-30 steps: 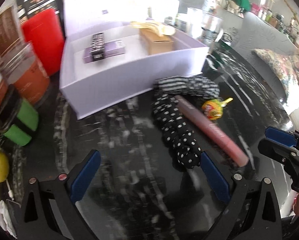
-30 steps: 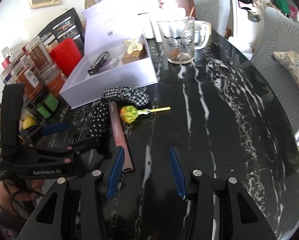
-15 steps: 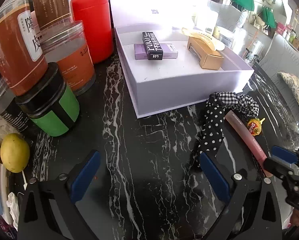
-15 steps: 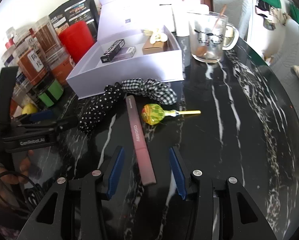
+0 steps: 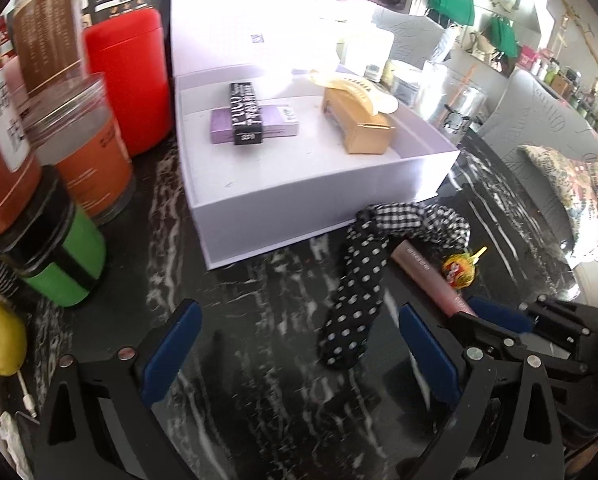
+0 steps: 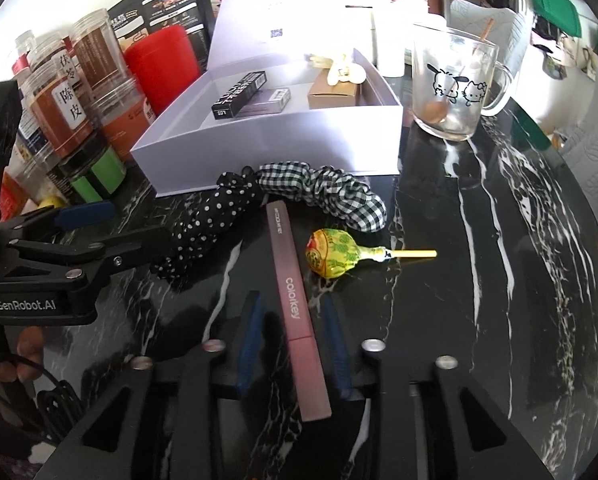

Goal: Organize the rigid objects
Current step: 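Grasp the black polka-dot scrunchie with the left tool while the right tool grasps the pink tube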

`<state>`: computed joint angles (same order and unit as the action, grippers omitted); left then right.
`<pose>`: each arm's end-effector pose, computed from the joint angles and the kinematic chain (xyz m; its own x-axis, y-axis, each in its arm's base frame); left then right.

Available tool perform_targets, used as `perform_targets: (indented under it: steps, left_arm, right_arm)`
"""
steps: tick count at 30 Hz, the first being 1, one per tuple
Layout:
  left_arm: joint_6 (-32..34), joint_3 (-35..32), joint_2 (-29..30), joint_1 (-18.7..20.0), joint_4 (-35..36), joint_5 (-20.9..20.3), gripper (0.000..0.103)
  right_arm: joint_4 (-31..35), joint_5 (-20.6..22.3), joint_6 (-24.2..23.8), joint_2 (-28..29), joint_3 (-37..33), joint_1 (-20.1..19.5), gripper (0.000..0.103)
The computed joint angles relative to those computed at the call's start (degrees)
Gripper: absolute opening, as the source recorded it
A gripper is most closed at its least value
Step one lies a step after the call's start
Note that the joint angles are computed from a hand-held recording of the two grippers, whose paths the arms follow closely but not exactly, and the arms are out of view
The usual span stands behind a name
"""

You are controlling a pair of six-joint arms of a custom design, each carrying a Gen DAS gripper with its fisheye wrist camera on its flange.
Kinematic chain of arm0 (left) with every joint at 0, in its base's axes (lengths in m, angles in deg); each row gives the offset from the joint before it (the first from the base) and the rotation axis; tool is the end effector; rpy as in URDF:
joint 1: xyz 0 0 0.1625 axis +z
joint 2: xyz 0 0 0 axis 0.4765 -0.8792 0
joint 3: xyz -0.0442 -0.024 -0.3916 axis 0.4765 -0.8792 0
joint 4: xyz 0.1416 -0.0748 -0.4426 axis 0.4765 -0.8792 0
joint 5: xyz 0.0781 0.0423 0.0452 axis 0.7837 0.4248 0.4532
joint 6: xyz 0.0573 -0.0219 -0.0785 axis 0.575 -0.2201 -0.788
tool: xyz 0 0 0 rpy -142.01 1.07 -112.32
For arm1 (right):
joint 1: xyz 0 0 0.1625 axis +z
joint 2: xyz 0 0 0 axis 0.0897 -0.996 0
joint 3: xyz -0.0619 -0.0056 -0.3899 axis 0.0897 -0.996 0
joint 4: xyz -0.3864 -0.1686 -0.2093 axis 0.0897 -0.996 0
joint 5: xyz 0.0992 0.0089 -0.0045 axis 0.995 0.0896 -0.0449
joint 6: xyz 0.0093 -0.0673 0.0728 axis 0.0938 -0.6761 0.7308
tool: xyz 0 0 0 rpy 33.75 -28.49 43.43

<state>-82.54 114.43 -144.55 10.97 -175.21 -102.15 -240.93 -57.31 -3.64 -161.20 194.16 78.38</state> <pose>-0.1984 -0.4345 0.0164 -0.7853 0.0087 -0.6190 0.3646 0.8145 -0.4512 0.0602 -0.4329 0.1260 -0.7337 -0.4467 0.5120 -0.6090 0.7665 -0.2039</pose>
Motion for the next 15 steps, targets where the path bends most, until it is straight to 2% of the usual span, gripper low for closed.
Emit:
perform_targets:
  steps: [5, 7, 11, 12, 14, 15]
  left_arm:
    - [3.5, -1.7, 1.9, 0.6, -1.6, -1.0, 0.074]
    - [5.0, -2.8, 2.8, 1.3, -1.5, -2.7, 0.067]
    - [6.4, -4.4, 4.6, 2.1, -1.2, -4.5, 0.064]
    - [7.3, -4.7, 5.1, 2.2, -1.7, -4.6, 0.059]
    - [6.9, -5.6, 5.7, 2.2, 0.2, -3.8, 0.029]
    - [7.1, -6.0, 6.2, 2.3, 0.7, -3.4, 0.026]
  right_arm:
    - [2.3, 0.8, -0.5, -2.4, 0.8, -0.7, 0.015]
    - [3.3, 0.8, -0.2, -3.6, 1.3, -1.0, 0.014]
    - [5.1, 1.0, -0.6, -6.6, 2.6, -1.9, 0.014]
    - [5.5, 1.0, -1.0, -7.4, 3.1, -2.2, 0.014]
    - [5.7, 0.8, -1.2, -8.4, 3.7, -2.5, 0.014]
    - [6.0, 0.7, -1.2, -8.9, 3.9, -2.6, 0.014]
